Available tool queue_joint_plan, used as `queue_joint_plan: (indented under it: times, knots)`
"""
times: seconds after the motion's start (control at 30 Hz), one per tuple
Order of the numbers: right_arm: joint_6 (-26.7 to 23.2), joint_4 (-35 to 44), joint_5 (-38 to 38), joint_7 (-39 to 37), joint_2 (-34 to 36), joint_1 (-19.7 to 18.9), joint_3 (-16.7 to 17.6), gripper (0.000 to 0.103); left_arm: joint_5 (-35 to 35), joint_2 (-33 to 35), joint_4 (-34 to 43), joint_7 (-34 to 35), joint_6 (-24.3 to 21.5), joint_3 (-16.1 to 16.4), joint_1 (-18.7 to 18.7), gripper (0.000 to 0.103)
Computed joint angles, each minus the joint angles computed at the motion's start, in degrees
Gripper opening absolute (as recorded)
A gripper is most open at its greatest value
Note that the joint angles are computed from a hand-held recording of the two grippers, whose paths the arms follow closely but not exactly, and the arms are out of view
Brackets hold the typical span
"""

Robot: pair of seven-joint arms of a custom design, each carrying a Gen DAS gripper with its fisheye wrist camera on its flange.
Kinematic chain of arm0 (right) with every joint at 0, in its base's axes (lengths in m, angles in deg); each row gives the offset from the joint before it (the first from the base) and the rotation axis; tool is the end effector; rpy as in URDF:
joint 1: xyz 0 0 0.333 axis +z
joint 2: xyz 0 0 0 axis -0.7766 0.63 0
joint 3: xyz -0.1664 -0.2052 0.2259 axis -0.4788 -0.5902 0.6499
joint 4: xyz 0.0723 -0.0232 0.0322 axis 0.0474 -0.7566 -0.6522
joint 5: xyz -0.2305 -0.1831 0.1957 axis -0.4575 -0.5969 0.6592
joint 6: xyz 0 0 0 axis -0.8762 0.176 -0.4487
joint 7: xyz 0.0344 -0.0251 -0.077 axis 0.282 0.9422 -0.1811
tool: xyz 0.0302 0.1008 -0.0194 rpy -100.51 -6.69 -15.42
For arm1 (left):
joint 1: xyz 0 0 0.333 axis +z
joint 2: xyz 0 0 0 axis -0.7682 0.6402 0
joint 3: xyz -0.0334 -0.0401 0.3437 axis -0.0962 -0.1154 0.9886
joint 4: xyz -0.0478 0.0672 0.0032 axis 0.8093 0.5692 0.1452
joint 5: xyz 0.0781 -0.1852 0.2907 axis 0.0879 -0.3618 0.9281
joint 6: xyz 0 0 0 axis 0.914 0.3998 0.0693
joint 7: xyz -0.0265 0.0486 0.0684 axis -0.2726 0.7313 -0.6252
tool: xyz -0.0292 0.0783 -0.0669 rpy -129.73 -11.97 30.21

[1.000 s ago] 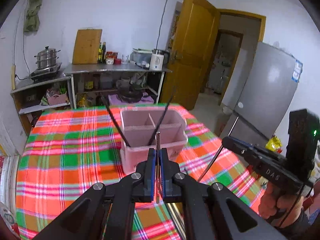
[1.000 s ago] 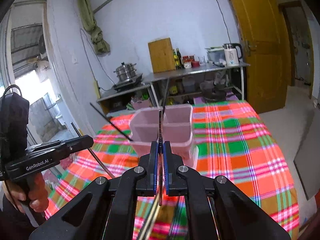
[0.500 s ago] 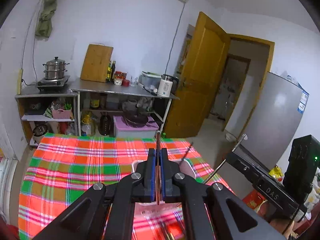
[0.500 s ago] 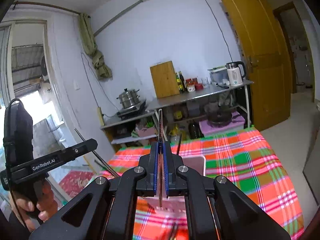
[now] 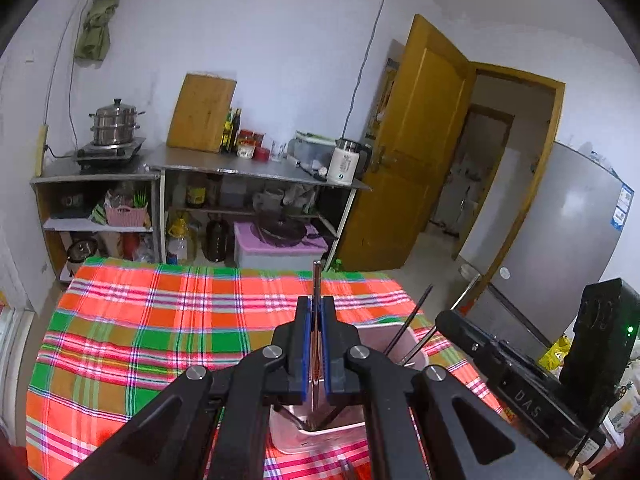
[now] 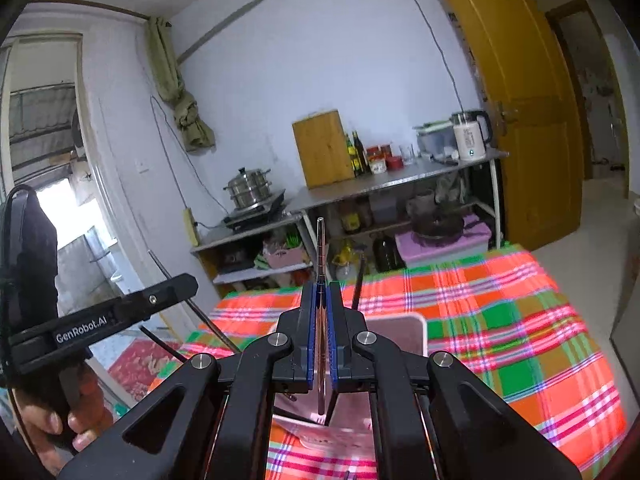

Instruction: Organize utensils

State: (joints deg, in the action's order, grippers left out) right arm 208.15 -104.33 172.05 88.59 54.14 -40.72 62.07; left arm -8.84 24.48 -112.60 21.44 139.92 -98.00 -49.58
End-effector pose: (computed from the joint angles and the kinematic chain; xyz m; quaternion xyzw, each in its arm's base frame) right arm 0.5741 0.0585 0.5904 -0.5834 0.5773 -0.2308 0.5226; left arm 0.6294 -0.1880 0.6284 -0.5490 0.6597 -0.4786 0.1853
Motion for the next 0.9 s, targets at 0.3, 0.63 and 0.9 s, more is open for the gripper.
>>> queue_joint_plan:
  times: [0.3, 0.63, 0.9]
  knots:
    - [-2.40, -1.65, -5.35, 5.18, 1.62, -0.62, 0.30, 0.005, 0.11, 1.41, -0.42, 0.24, -1.35, -0.14, 0.57, 0.004]
    - [-3.88, -3.54, -6.54, 5.35, 0.40, -1.34, 0.59, 0.016, -1.39, -0.84, -3.86, 1.11, 2.56, -1.36, 2.29, 0.011]
    - [-4.13, -9.08, 3.32, -5.85, -6.67, -0.30, -1.00, 0.016, -18.90, -8.38, -12.42, 17.72, 8.27, -9.89, 8.97, 0.011]
